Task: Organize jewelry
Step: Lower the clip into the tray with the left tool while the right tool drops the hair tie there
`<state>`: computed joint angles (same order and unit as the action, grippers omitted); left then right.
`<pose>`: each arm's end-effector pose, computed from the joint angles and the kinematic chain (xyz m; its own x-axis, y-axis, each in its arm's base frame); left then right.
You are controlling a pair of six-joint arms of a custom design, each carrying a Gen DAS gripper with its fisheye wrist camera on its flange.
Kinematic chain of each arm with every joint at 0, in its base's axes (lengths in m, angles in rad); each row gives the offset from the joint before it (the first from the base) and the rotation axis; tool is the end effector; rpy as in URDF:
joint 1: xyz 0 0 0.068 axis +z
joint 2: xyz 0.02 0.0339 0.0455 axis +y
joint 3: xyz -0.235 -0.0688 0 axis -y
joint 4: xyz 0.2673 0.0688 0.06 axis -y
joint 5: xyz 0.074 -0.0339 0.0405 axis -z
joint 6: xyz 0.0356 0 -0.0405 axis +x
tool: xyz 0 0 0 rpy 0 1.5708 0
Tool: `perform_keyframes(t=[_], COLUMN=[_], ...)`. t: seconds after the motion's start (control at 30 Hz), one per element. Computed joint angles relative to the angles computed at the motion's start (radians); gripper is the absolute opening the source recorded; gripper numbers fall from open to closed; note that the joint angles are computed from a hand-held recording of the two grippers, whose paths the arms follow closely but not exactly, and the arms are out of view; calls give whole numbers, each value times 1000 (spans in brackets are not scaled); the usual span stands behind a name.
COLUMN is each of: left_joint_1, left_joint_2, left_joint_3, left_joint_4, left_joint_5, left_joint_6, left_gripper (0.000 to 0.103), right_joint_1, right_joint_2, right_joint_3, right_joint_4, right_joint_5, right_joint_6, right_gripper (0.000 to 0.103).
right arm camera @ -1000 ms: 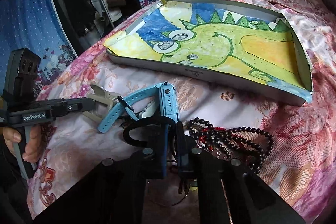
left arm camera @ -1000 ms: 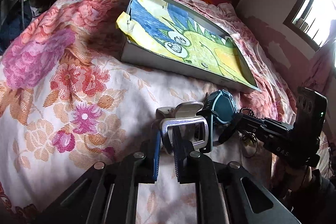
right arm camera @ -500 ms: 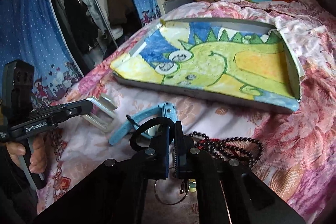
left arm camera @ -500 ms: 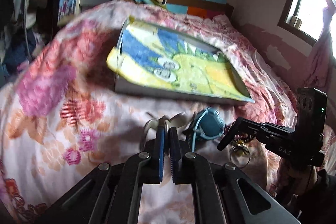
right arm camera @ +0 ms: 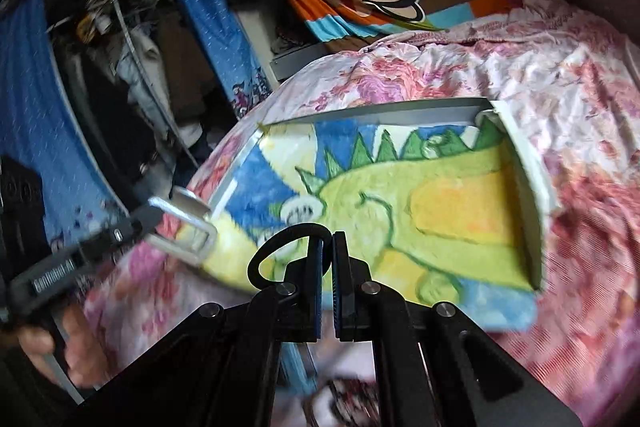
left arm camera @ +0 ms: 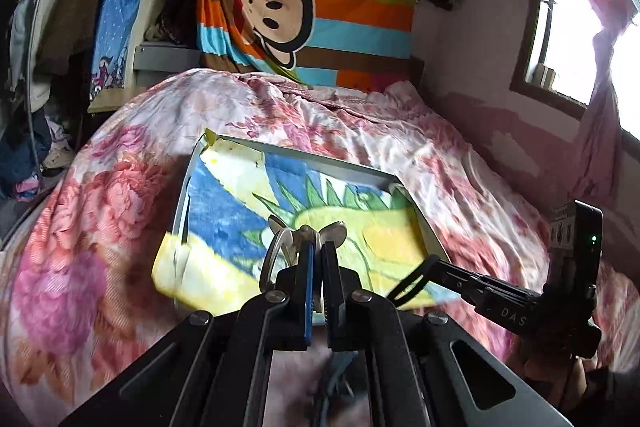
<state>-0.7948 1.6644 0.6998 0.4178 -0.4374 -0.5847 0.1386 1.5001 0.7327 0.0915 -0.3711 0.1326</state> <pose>0.2449 -0.2281 0.1067 -0.5207 -0.1833 -0.8339 0.1268 0.9493 -0.2878 0.3162 0.0571 0.1385 -0.6682 0.0312 -0.7433 -0.3234 0.8876 0.3280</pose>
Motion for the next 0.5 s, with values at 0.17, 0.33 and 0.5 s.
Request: perform_keyframes(t=[0.17, 0.33, 0.5], left_joint_1=[133, 183, 197], left_joint_2=[121, 159, 165], left_joint_3=[68, 83, 92], left_joint_4=[-26, -36, -59], left_joint_5=[145, 191, 211], left_joint_6=[-50, -66, -73], left_gripper=[4, 4, 4], right_joint_1=[79, 111, 117], right_joint_2=[228, 318, 347], right_joint_3=[170, 226, 236], right_joint_4=[-13, -22, -26], right_joint_5=[79, 140, 180], right_joint_6=[67, 77, 86], right_gripper=[4, 4, 5])
